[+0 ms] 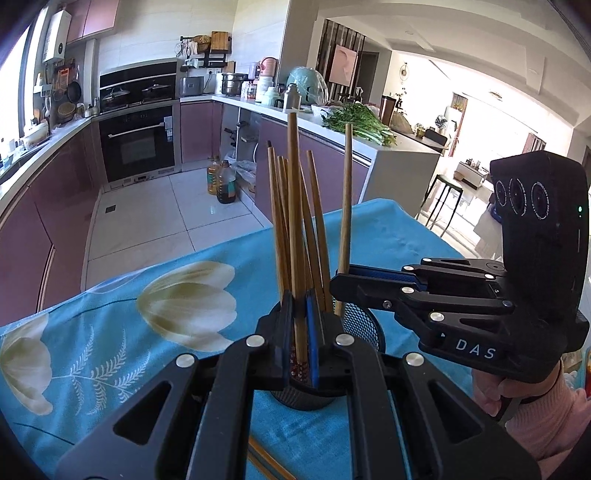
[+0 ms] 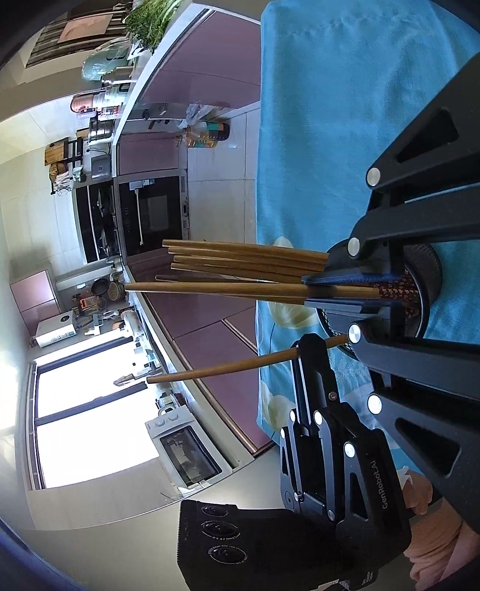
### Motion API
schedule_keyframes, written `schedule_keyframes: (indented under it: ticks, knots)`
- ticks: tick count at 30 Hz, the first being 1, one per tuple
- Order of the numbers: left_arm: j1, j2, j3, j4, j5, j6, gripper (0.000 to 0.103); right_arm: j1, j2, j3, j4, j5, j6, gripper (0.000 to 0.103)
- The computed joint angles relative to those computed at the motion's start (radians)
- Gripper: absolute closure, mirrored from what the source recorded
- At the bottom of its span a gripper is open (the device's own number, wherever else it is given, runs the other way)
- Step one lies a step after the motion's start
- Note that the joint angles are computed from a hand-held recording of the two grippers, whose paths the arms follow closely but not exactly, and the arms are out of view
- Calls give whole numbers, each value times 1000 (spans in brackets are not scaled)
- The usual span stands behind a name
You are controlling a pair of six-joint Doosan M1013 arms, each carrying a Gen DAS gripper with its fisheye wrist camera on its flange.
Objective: Organize utensils
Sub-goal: 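Lower the chopstick into the holder and open the left tool while the right tool releases its own, then move both tools back to the last two chopsticks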
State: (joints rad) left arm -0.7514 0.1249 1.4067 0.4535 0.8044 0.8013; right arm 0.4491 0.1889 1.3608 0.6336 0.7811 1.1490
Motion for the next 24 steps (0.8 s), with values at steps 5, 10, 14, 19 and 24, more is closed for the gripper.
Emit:
schedule_keyframes:
  ticks: [5, 10, 14, 19, 24]
  knots:
    - [1, 1, 9, -13, 8, -4, 94, 2, 1, 0, -11, 5, 21, 94]
    - [-7, -21, 44, 31, -2, -77, 87, -1, -7, 12, -1, 12, 10, 87]
    - [-25, -52, 83, 111, 7, -165, 76, -2, -21, 28, 22, 7, -24, 83]
    - [-70, -96, 141, 281, 59, -306, 63, -7, -53, 62, 102, 10, -129, 74]
    - [-99, -136, 198, 382, 116, -431, 52, 2, -76, 92, 175, 63, -247, 66]
